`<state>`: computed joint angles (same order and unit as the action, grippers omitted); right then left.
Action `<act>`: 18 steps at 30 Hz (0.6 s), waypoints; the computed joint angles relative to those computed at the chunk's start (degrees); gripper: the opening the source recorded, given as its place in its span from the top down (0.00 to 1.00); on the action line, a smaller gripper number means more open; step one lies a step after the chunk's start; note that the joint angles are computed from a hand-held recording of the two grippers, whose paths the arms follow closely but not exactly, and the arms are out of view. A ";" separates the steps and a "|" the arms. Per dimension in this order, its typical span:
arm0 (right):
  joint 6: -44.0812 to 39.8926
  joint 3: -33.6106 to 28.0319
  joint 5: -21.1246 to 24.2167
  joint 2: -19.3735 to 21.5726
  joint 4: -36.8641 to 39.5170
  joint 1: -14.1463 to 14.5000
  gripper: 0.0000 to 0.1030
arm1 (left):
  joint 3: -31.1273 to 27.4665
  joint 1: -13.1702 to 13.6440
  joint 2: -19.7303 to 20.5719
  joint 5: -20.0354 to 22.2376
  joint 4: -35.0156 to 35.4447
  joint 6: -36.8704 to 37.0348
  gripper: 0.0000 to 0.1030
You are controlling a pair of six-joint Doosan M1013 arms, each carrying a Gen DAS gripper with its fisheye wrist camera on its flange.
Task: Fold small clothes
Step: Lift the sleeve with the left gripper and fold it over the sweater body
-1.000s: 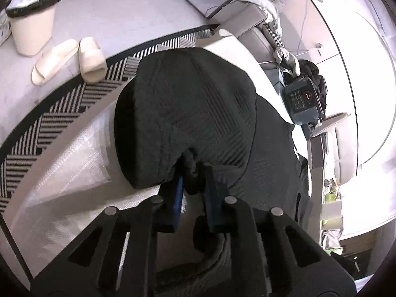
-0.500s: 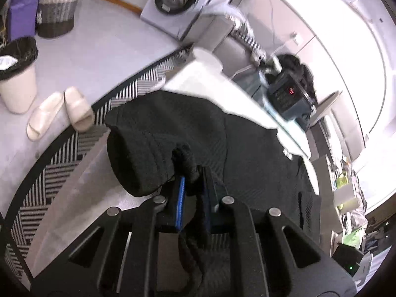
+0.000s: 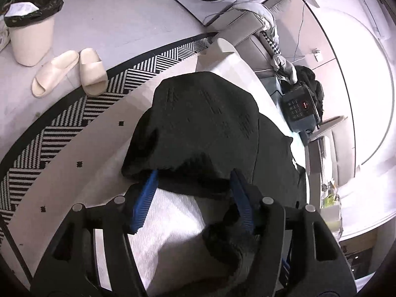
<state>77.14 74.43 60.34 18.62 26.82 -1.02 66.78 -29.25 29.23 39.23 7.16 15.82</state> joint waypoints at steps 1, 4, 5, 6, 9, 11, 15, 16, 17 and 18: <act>0.19 0.11 -0.10 -0.12 -0.26 0.02 0.02 | -0.29 0.10 0.24 0.20 0.50 0.19 0.45; 0.90 0.22 -0.07 -0.17 -0.98 0.07 0.02 | -1.70 0.28 1.24 1.84 1.96 0.19 0.62; 1.08 0.24 -0.03 -0.18 -1.20 0.13 0.02 | -2.58 0.27 1.80 3.15 2.07 -0.05 0.78; 1.19 0.23 -0.06 -0.18 -1.45 0.20 0.02 | -2.64 0.41 2.01 2.80 1.76 -0.12 0.91; 1.20 0.31 -0.10 -0.28 -1.91 0.35 0.02 | -1.98 0.53 1.98 1.37 1.25 -1.11 0.95; 1.17 0.49 -0.16 -0.39 -1.97 0.34 0.02 | -1.01 0.14 1.25 0.15 3.22 -2.72 0.95; 1.28 0.60 -0.13 -0.52 -1.91 0.22 0.02 | 1.87 0.15 -0.38 -2.08 0.92 -2.27 0.95; 1.21 0.53 -0.07 -0.48 -1.86 0.17 0.02 | 2.37 0.30 -0.61 -2.09 -0.84 -1.23 0.94; 1.20 0.51 -0.09 -0.48 -1.81 0.16 0.02 | 2.86 0.47 -0.81 -2.06 -2.50 -0.34 0.94; 1.15 0.45 -0.06 -0.42 -1.80 0.13 0.02 | 3.46 0.73 -0.99 -2.48 -4.80 0.70 0.90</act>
<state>78.29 74.87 60.28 18.20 25.02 -0.88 70.25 -28.52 28.25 36.75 2.36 16.52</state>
